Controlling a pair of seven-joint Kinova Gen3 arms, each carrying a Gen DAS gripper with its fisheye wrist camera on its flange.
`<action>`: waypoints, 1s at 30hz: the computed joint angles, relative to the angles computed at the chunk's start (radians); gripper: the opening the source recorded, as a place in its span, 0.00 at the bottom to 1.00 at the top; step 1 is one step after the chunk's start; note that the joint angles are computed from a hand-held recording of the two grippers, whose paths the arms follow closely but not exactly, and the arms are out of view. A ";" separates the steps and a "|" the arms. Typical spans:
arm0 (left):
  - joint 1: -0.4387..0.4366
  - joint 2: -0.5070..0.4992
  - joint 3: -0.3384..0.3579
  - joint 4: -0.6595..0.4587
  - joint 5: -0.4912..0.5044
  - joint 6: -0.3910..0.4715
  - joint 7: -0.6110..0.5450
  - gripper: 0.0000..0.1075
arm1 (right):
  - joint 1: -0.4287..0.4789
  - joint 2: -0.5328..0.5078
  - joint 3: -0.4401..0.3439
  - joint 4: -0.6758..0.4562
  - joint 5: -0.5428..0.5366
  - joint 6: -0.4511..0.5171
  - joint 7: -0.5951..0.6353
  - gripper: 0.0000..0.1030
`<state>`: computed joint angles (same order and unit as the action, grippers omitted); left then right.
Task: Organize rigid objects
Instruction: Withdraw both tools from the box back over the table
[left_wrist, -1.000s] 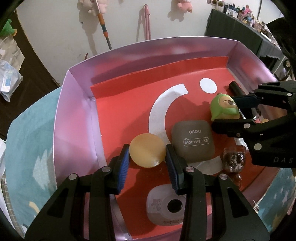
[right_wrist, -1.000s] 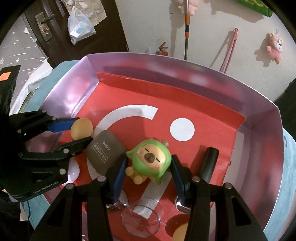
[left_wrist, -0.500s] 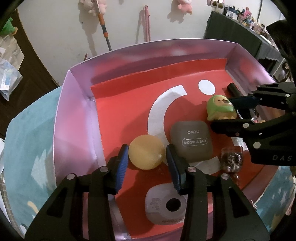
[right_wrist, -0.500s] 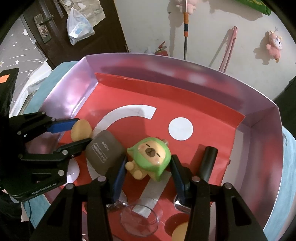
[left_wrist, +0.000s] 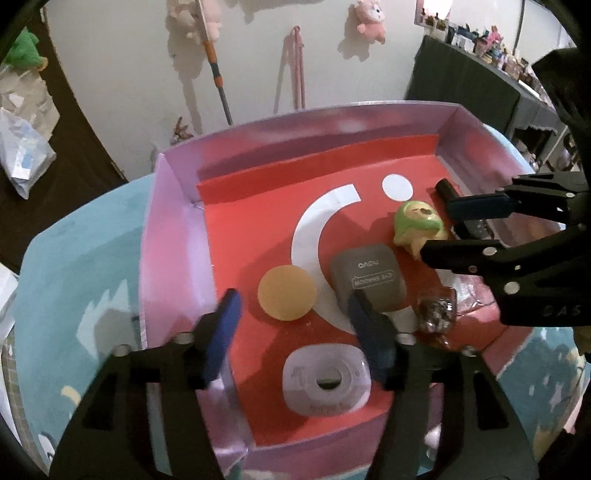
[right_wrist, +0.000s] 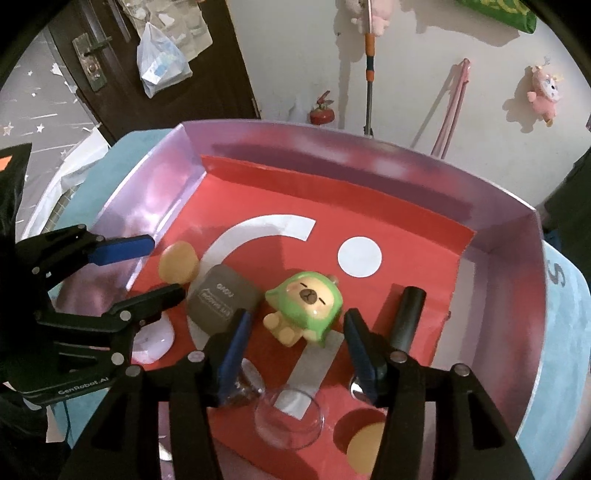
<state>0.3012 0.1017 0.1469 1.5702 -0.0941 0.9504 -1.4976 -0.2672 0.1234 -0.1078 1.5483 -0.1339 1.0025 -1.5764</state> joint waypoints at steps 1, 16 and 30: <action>-0.004 -0.020 -0.001 0.012 0.013 -0.010 -0.003 0.60 | 0.000 -0.014 0.000 0.005 -0.002 -0.001 -0.003 0.55; -0.034 -0.304 0.042 0.161 0.059 -0.104 0.063 0.69 | -0.029 -0.291 -0.047 0.096 0.051 -0.024 -0.101 0.77; -0.066 -0.558 0.071 0.290 0.124 -0.111 0.089 0.71 | 0.002 -0.582 -0.180 0.238 0.115 -0.059 -0.276 0.97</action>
